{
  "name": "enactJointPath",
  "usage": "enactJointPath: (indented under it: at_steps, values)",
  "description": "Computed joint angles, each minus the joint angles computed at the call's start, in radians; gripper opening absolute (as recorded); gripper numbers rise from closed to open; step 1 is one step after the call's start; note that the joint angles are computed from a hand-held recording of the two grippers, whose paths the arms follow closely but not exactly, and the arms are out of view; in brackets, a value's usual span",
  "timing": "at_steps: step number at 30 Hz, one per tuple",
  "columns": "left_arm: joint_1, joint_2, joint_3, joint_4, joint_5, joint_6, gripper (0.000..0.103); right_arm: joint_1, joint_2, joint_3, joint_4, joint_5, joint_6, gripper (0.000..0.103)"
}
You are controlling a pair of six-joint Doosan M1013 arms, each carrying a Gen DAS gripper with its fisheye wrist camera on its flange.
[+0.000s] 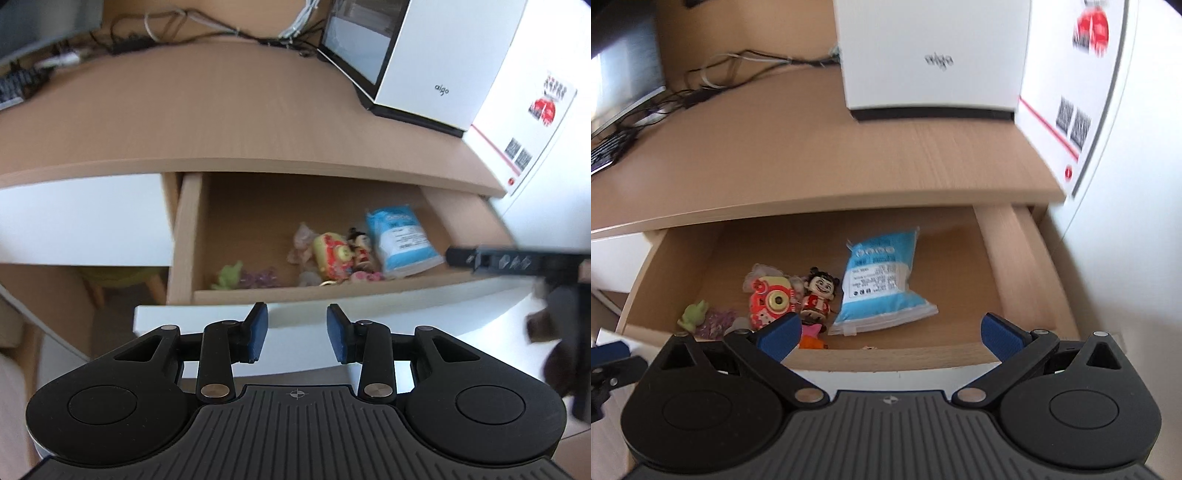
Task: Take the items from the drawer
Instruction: 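Bring both tools over the open drawer of toys, then grasp the yellow-red lens toy in the drawer with the left tool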
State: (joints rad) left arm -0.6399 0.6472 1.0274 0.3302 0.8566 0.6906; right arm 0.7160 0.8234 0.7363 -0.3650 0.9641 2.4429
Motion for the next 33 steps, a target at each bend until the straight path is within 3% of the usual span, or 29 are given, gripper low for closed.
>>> enactJointPath:
  at_steps: [5, 11, 19, 27, 33]
  values:
    - [0.026, 0.02, -0.022, 0.036, -0.017, 0.009, 0.038, 0.005, 0.02, -0.022, 0.002, 0.057, -0.004, 0.103]
    - [0.065, 0.081, -0.102, -0.16, 0.038, 0.187, 0.037, 0.013, 0.033, -0.045, 0.002, 0.091, -0.037, 0.103]
    - [0.054, 0.066, -0.068, -0.177, 0.023, 0.162, 0.037, 0.02, 0.002, 0.013, -0.002, 0.063, -0.046, 0.103]
    - [0.032, 0.023, -0.018, -0.196, 0.063, 0.142, 0.037, 0.033, -0.05, 0.097, 0.027, 0.055, -0.042, 0.103]
    - [0.02, 0.004, -0.008, -0.25, 0.12, 0.268, 0.039, 0.045, -0.09, 0.163, 0.037, 0.047, -0.024, 0.103]
